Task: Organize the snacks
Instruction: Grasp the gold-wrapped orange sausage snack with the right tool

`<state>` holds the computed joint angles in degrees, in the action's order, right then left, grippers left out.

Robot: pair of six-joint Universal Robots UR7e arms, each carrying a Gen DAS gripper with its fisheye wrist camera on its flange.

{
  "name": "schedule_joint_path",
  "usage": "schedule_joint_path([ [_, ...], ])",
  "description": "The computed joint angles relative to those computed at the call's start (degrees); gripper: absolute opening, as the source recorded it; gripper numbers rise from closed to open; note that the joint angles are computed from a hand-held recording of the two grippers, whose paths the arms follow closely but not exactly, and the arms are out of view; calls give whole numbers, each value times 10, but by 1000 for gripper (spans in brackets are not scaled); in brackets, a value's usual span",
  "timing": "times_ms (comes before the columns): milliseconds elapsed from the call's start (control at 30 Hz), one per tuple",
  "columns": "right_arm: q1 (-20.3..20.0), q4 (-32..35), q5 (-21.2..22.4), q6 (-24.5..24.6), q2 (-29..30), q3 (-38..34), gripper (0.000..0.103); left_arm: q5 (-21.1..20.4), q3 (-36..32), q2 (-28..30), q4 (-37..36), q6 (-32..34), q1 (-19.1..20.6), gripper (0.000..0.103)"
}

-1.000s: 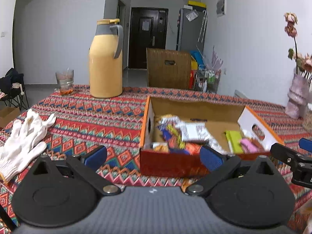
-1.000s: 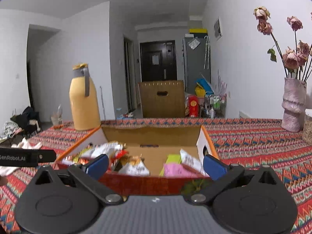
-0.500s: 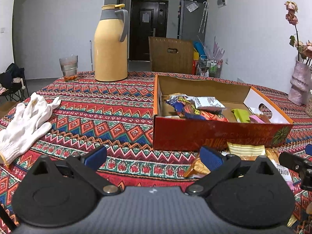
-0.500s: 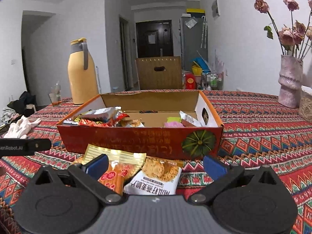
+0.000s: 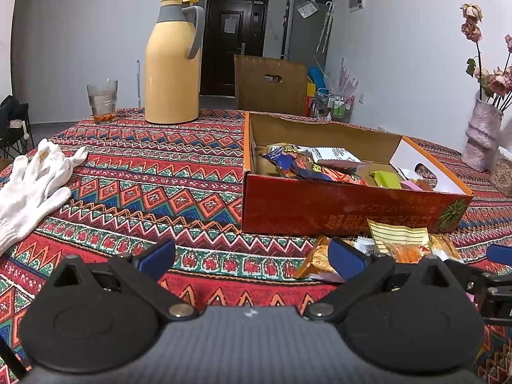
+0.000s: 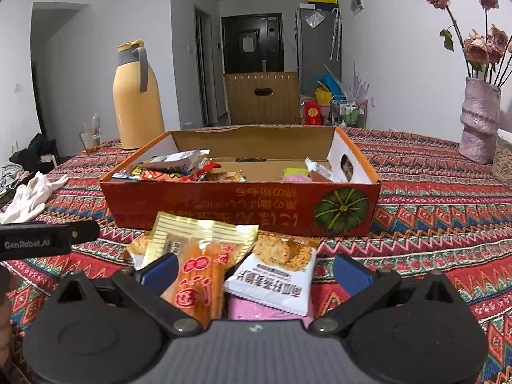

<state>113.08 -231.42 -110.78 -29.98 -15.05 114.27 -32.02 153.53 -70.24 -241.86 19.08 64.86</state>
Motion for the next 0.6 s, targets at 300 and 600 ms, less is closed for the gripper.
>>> schedule_joint_path([
  [300, 9, 39, 10, 21, -6, 19, 81, 1, 7, -31, 58, -37, 0, 103],
  [600, 28, 75, -8, 29, 15, -5, 75, 49, 44, -110, 181, -100, -48, 103],
])
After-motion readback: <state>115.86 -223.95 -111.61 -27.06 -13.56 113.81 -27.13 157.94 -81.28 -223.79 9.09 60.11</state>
